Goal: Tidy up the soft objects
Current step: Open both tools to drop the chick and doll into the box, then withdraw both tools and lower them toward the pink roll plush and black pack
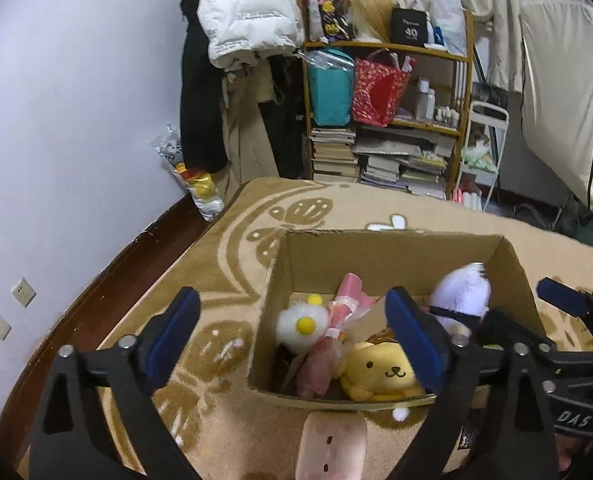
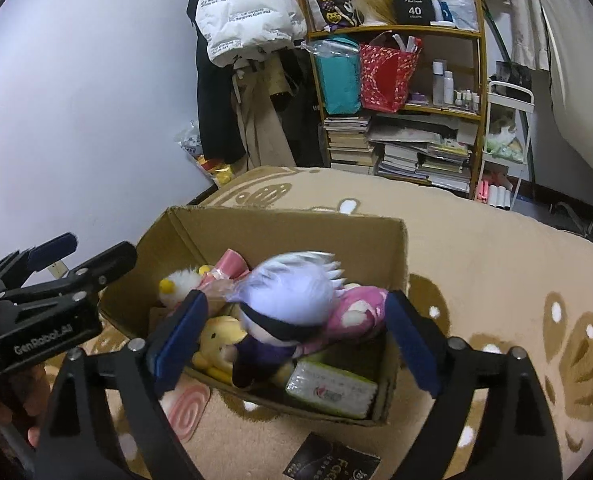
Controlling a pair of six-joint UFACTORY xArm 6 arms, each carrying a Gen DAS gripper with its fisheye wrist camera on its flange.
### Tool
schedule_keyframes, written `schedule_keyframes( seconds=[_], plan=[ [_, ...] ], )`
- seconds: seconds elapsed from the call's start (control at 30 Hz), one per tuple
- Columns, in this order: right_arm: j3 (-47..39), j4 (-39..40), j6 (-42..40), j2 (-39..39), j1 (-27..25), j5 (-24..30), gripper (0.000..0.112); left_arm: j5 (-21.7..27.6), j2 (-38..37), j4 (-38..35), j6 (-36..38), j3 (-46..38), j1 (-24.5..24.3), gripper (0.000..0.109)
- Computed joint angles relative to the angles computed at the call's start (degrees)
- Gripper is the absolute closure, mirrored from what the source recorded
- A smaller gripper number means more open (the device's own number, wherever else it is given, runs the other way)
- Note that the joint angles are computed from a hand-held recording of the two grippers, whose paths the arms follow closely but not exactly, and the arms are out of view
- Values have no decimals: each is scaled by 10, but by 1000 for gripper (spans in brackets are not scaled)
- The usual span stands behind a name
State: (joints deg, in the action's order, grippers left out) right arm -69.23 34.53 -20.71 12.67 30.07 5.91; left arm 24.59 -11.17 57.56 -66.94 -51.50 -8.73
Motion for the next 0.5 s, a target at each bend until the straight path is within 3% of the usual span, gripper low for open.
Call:
schedule_keyframes(
  seconds=[0.1,0.2,0.33,0.5],
  plan=[
    [11,9,-1,-14,-1,-5,9,9,-20,5,-15,11,2,6],
    [24,-36,42,-29,-8,-1,9,8,-41,-15,3,25,5,6],
    [43,-58,63,-48,-10,-2,9,40,-66,11,-19,35,-3,6],
    [65,-73,79,-71,-10,-2,9,47,-92,-39,15,52,-2,6]
  ],
)
